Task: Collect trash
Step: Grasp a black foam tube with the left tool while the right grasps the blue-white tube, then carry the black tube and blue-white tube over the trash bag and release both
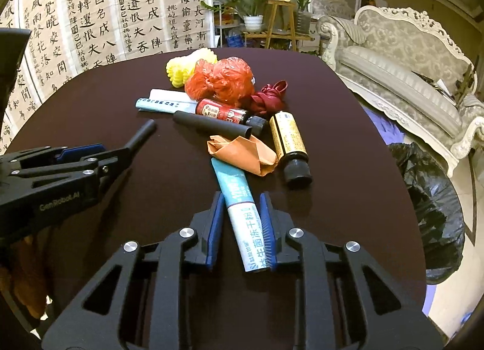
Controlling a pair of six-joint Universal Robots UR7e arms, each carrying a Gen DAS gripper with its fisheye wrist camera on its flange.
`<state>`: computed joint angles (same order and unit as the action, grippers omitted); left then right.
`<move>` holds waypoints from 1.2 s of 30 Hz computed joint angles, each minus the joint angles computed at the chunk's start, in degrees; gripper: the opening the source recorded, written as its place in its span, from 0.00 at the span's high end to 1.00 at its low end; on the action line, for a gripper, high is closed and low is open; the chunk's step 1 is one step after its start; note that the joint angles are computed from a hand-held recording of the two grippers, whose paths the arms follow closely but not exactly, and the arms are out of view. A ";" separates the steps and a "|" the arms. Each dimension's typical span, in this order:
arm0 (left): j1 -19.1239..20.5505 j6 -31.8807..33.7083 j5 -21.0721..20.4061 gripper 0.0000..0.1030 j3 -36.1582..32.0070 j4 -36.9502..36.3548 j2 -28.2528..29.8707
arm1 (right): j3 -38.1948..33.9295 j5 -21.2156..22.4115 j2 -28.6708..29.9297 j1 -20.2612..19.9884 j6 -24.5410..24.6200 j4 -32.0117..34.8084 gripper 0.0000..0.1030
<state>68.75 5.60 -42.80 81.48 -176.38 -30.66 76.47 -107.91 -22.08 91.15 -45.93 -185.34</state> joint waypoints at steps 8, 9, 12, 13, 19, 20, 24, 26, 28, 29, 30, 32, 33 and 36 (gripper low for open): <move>-0.47 2.40 0.45 0.88 0.88 -1.56 0.30 | 1.44 2.39 -1.25 -0.27 0.65 1.63 0.84; -0.42 2.12 -0.02 0.88 1.05 -1.57 0.11 | 1.71 2.81 -1.44 -0.33 0.69 1.73 0.84; -0.26 1.19 -1.10 0.88 1.71 -1.74 -0.46 | 2.71 3.47 -2.05 -0.37 0.24 1.51 0.85; -0.33 1.08 -1.06 0.88 1.94 -1.87 -0.54 | 3.11 3.94 -2.36 -0.41 0.28 1.57 0.85; -0.81 1.25 -1.26 0.88 3.58 -3.51 -1.18 | 5.67 6.62 -4.39 -0.59 0.22 1.23 0.85; -0.84 1.34 -1.40 0.88 3.84 -3.67 -1.39 | 6.12 7.02 -4.72 -0.59 0.13 0.97 0.85; -1.35 1.57 -1.84 0.88 4.86 -5.10 -1.95 | 7.63 8.28 -5.84 -0.64 0.00 -1.26 0.85; -1.67 2.32 -2.37 0.88 5.14 -6.24 -2.21 | 7.93 8.56 -6.10 -0.73 0.19 -2.52 0.85; -2.21 3.21 -3.13 0.88 5.20 -7.72 -2.03 | 8.11 8.74 -6.49 -0.90 0.89 -3.99 0.86; -2.45 3.73 -3.53 0.88 5.09 -8.30 -1.90 | 8.12 8.80 -6.64 -1.00 1.24 -4.96 0.85; -2.60 4.07 -3.88 0.88 5.04 -8.67 -1.81 | 8.09 8.82 -6.78 -1.13 1.58 -5.97 0.86; -3.14 4.96 -5.09 0.88 4.61 -9.48 -1.31 | 7.99 8.62 -7.09 -1.43 2.33 -7.80 0.86; -3.34 5.31 -5.66 0.88 4.22 -9.51 -1.03 | 7.98 8.48 -7.30 -1.65 2.73 -8.62 0.86; -4.19 6.78 -7.83 0.88 2.10 -9.06 0.50 | 7.59 7.46 -7.62 -2.22 3.59 -11.62 0.86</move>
